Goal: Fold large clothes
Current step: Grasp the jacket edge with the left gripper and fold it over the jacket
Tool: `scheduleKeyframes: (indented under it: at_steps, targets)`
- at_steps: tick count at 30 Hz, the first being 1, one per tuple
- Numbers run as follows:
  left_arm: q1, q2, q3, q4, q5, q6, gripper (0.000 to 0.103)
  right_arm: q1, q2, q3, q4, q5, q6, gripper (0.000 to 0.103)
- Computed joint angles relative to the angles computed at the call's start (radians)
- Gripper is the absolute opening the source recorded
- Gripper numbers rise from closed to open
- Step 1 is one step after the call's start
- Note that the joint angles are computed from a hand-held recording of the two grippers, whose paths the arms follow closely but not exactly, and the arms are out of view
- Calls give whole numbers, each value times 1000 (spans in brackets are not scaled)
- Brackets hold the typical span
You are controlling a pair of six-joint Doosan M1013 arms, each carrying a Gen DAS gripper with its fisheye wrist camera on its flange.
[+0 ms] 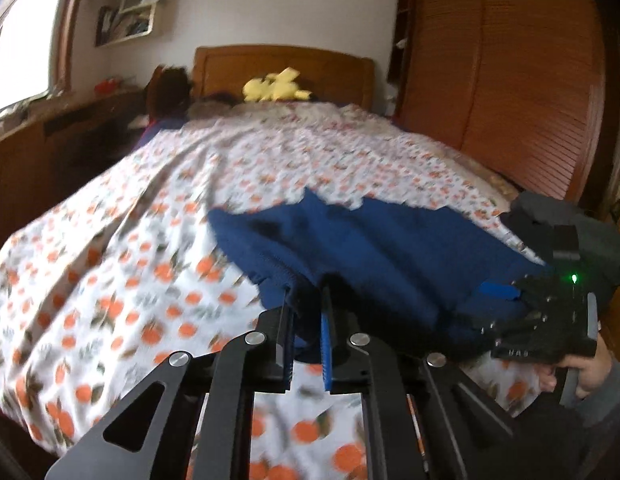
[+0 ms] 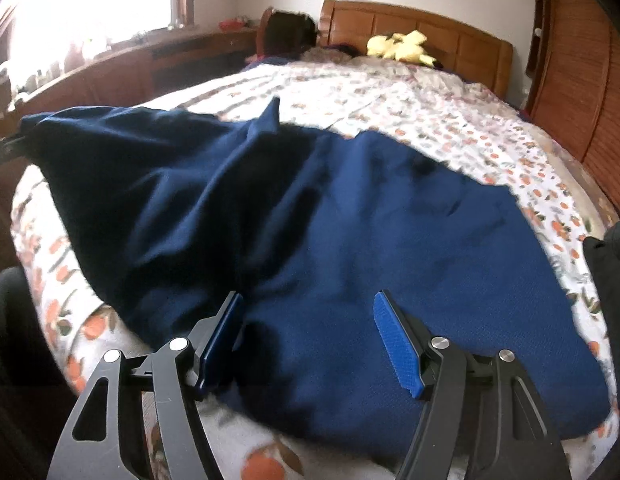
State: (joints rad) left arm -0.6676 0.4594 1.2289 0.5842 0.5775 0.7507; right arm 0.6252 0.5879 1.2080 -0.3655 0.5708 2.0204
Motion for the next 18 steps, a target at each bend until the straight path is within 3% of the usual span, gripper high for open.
scheduleKeyframes:
  at_steps: [7,11,18]
  targets:
    - [-48,98,-221,-41,31,149,9,-33,-105,118,-119,-61,115,65]
    - [-75,182,-385,-140,59,274,8,-58,-160,184,-191,-80,180,65]
    - [-132,391,-759,-286,230,495,8,-93,-226,272,-268,-119,280,65]
